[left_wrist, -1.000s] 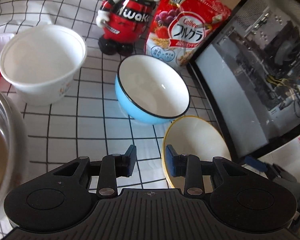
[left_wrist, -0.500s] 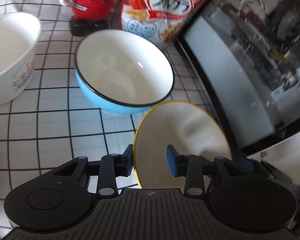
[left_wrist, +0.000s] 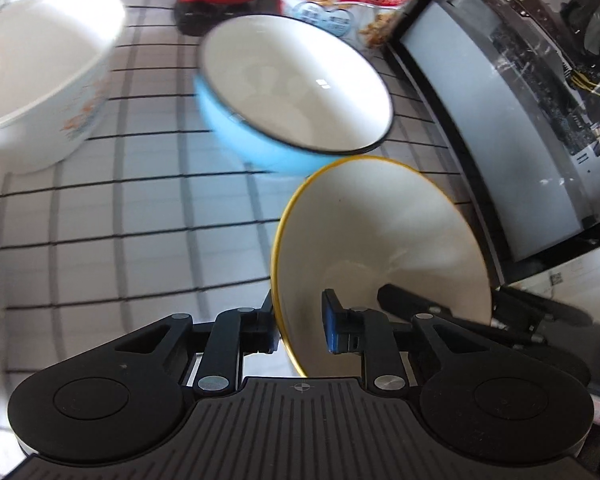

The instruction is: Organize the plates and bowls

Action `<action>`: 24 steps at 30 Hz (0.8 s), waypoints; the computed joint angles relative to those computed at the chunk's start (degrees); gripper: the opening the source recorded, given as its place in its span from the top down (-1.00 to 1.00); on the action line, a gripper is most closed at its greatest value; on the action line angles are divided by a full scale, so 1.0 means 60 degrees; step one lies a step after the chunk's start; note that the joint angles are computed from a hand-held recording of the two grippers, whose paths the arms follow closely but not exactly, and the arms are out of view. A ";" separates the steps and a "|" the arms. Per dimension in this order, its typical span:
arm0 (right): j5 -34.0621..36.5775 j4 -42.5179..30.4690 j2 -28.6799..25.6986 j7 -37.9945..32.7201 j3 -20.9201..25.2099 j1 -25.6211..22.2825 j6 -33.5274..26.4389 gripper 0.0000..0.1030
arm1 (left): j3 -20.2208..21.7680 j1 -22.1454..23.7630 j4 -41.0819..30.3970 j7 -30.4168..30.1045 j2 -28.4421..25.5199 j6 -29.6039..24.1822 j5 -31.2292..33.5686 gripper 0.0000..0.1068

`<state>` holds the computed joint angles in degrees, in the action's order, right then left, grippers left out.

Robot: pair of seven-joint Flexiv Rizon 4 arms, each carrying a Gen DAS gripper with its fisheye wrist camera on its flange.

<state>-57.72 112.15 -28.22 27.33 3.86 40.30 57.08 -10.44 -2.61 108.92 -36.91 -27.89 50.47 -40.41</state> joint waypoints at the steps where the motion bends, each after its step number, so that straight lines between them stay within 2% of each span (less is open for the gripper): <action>1: -0.0038 -0.0149 -0.0118 -0.0169 0.0005 -0.0015 0.0114 0.12 | 0.0075 0.0034 0.0042 0.0016 0.0041 0.0059 0.0044 0.56; 8: 0.0008 -0.1259 -0.1025 -0.1432 -0.0191 0.0139 0.1250 0.12 | 0.0469 0.0466 0.0083 -0.0313 0.0170 0.0344 0.0163 0.56; 12: 0.0574 -0.1948 -0.1579 -0.2464 -0.0303 0.0313 0.1758 0.12 | 0.0605 0.0655 0.0061 -0.0612 0.0142 0.0572 0.0264 0.56; 16: 0.1216 -0.2415 -0.1916 -0.3385 -0.0477 0.0550 0.1844 0.11 | 0.0548 0.0827 0.0069 -0.0764 0.0136 0.0634 0.0255 0.57; 24: 0.1745 -0.2212 -0.1832 -0.3619 -0.1020 0.0952 0.1970 0.11 | 0.0413 0.0935 0.0241 -0.0425 0.0228 0.0477 0.0104 0.56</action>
<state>-47.25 98.87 -39.21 5.61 -2.26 46.01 68.90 -7.97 3.01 110.36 -39.46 -26.52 53.34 -39.79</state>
